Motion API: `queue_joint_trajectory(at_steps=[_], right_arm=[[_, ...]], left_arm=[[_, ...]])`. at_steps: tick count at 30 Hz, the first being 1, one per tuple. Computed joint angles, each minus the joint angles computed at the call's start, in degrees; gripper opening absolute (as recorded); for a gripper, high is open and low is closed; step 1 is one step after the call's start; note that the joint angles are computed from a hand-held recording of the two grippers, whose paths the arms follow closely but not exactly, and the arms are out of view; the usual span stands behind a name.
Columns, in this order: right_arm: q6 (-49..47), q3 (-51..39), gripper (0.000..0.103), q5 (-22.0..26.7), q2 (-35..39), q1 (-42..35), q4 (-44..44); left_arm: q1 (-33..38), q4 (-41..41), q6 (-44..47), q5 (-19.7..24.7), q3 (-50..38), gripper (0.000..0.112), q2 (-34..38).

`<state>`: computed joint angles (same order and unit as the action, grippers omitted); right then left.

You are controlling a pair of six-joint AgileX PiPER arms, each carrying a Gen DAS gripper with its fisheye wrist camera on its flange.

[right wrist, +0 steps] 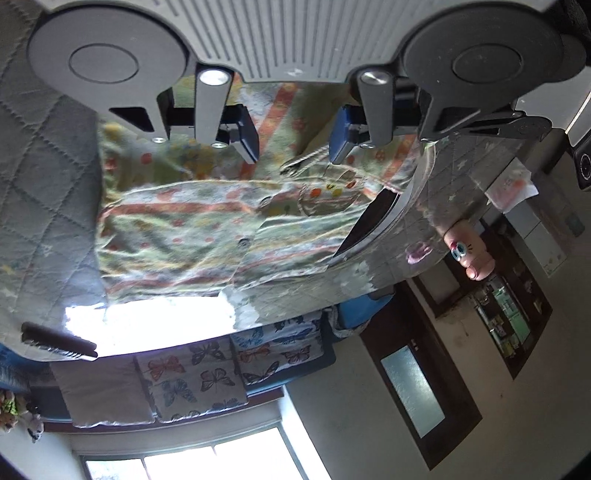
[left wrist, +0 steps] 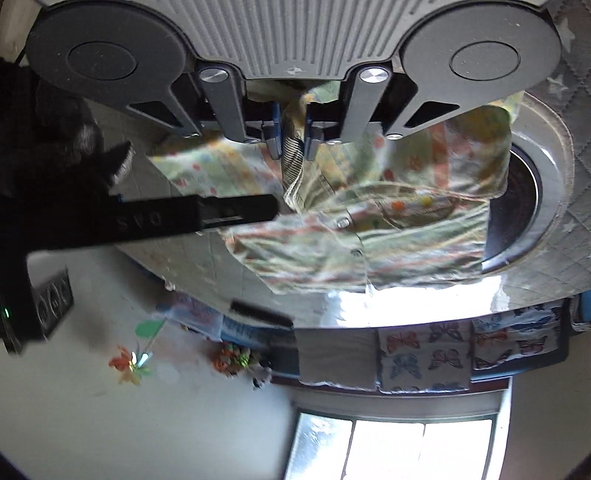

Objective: Fold clothes

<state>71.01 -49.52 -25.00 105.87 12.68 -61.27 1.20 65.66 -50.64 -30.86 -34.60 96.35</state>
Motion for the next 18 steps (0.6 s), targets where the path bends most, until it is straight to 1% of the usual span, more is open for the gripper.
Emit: queue_joint_trajectory(at_steps=[1,2,4,5,6,7,8,9,10,11,13,14,16,18], right_arm=[[1.05,-0.81,0.041,0.42,0.75,0.61,-1.1],[2.18,-1.65,0.039,0.84,1.5,1.21,-2.31],[4.0,-3.17,0.038,2.09,3.0,2.41,-3.95],[4.79,-3.85,0.038,3.03,3.63,3.05,-4.48],[5.16,-4.12,0.037,3.5,3.88,3.32,-4.73],[5.92,-4.62,0.034,4.64,4.48,4.14,-5.02],[6.29,-4.7,0.032,4.65,4.73,4.33,-5.29],[6.14,-4.52,0.031,5.03,4.64,4.61,-5.07],[5.43,-4.42,0.027,5.54,4.59,4.87,-4.39],[4.67,-4.33,0.027,6.05,4.54,5.14,-3.65],[4.8,-4.25,0.027,7.35,4.29,5.48,-3.23],[2.67,-3.97,0.031,8.59,3.94,5.85,-0.71],[0.33,-3.55,0.031,9.37,3.57,6.13,1.63],[3.91,-3.49,0.03,8.24,3.73,5.56,-1.75]], left_arm=[[0.46,-1.01,2.12,0.01,0.77,0.048,-0.4],[0.78,-2.44,4.36,-0.13,1.54,0.054,-0.8],[2.24,-2.8,6.46,-0.68,2.52,0.068,-1.74],[3.04,-2.86,7.22,-0.88,2.87,0.072,-2.17],[3.94,-3.98,8.85,-1.21,3.35,0.085,-2.56],[4.85,-5.28,10.62,-1.59,3.83,0.099,-2.92],[5.76,-7.47,13.13,-2.32,4.53,0.103,-3.09],[6.61,-8.92,14.75,-2.75,4.82,0.103,-3.17],[7.33,-9.58,15.25,-2.51,4.66,0.103,-3.01],[8.01,-10.15,15.6,-2.14,4.41,0.103,-2.79],[9.2,-11.24,15.71,-1.13,3.66,0.103,-2.18],[9.77,-12.11,15.97,-0.56,3.35,0.103,-1.92],[11.14,-12.65,15.57,-0.16,2.72,0.103,-1.35],[12.08,-13.31,15.46,0.02,2.25,0.103,-0.94]])
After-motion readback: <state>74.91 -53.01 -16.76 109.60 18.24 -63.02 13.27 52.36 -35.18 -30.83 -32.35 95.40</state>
